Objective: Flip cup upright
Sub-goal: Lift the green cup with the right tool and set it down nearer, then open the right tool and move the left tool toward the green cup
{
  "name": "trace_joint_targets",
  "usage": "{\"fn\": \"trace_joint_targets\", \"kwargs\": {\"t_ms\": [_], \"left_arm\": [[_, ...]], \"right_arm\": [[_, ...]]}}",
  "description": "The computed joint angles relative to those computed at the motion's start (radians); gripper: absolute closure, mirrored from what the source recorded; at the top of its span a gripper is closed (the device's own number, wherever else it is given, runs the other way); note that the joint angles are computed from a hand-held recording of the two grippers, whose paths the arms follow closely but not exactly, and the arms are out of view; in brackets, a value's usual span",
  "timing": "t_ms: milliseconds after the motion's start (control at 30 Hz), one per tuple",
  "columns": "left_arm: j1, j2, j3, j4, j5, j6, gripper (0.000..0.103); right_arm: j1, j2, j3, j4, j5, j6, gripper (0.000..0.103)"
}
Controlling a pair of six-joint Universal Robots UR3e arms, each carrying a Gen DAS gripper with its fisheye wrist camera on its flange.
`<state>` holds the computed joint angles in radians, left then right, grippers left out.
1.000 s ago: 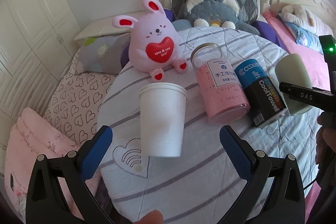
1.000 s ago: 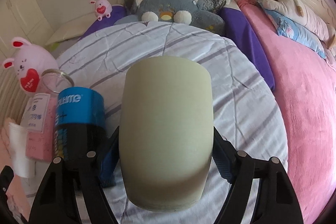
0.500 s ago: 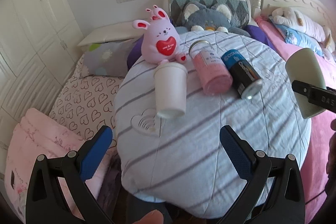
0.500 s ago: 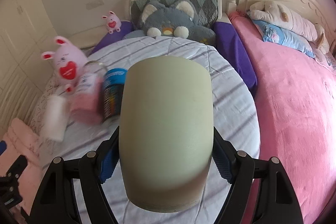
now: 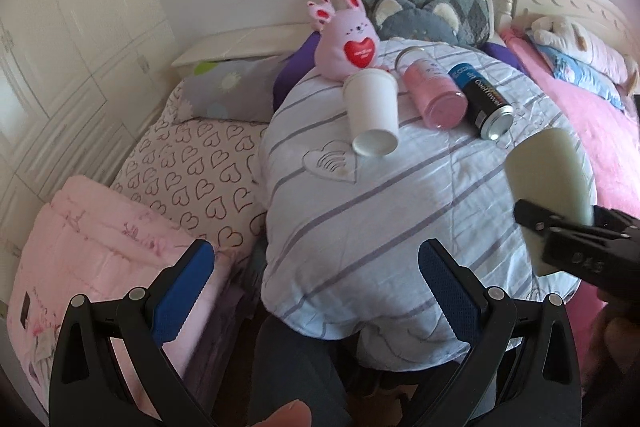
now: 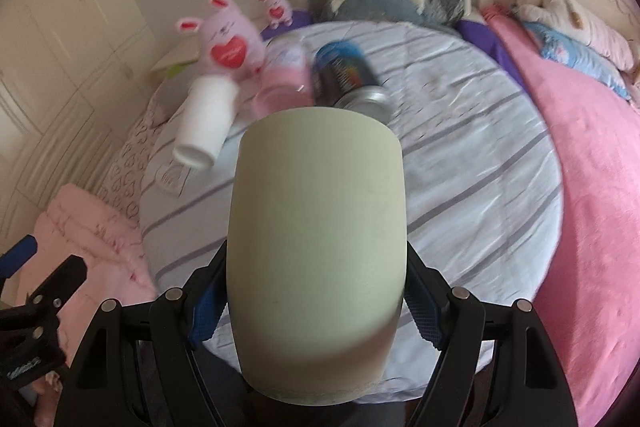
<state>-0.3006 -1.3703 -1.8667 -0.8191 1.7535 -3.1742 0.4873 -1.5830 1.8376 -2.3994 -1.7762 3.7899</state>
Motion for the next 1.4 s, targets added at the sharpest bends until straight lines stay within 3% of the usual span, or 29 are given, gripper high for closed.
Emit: {"fn": "trace_joint_targets", "kwargs": {"t_ms": [400,800,1067,1400], "left_arm": [[0.036,0.049,-0.035,-0.012,-0.015,0.003,0.0],[-0.008,0.065,-0.022,-0.03,0.0,-0.014,0.0],[-0.034,0.108,-0.03,-0.053,0.014,-0.03,0.0],[-0.035,0.162,-0.047,-0.086,0.012,-0.036,0.0]], "right_arm": [[0.027,0.151,-0.062,-0.049,0.005,0.016,0.022],[0.076,0.065,-0.04,-0.034,-0.093,0.03,0.019],[0.196,0.004,-0.058,0.016,-0.21,0.094,0.019],[0.41,-0.045,-0.137,0.172,-0.443,0.276,0.019]]}}
